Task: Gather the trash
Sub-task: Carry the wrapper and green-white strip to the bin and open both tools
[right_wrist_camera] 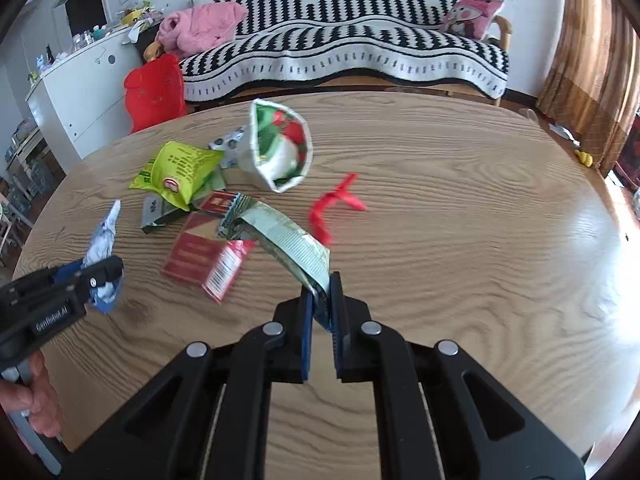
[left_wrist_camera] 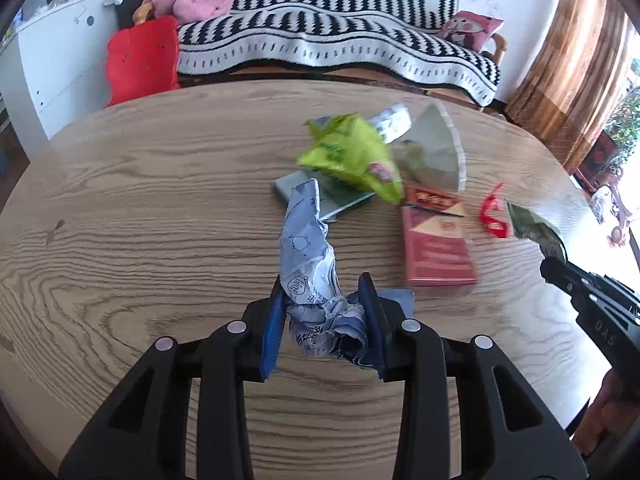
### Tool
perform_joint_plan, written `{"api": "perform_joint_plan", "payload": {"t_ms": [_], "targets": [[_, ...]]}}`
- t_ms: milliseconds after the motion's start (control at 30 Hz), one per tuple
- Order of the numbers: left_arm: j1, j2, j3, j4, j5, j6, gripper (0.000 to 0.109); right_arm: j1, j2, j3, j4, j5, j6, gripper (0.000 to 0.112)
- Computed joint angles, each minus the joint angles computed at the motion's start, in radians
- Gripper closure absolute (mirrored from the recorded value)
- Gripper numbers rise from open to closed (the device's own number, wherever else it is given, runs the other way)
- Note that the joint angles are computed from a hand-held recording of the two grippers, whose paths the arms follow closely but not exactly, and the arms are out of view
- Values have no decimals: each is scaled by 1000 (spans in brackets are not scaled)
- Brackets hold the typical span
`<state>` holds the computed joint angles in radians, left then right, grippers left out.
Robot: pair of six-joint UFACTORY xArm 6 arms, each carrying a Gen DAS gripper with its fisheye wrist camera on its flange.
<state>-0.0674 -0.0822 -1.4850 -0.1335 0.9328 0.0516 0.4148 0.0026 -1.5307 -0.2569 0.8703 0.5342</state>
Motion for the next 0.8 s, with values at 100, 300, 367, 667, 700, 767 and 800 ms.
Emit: {"api": "perform_joint_plan", "payload": {"t_ms": [100, 300, 367, 667, 700, 767, 800], "targets": [[-40, -16, 2, -2, 3, -11, 74, -28, -99, 97, -19, 6, 6, 104], [-183, -57, 29, 22, -15, -42, 74, -112, -306, 283, -36, 22, 15, 104], [-244, -65, 34, 33, -25, -52, 74, -158, -397, 357, -30, 35, 6, 104], [-531, -38, 7, 42, -43, -106, 74, -437, -763, 631, 56, 114, -110, 104], [-555, -35, 6, 42, -50, -106, 74, -486, -801, 658, 79, 123, -141, 104], [-623, -29, 10, 34, -71, -96, 74, -592, -876, 711, 131, 145, -210, 104], [-646, -30, 17, 29, -77, -91, 74, -643, -905, 732, 160, 155, -247, 104]]}}
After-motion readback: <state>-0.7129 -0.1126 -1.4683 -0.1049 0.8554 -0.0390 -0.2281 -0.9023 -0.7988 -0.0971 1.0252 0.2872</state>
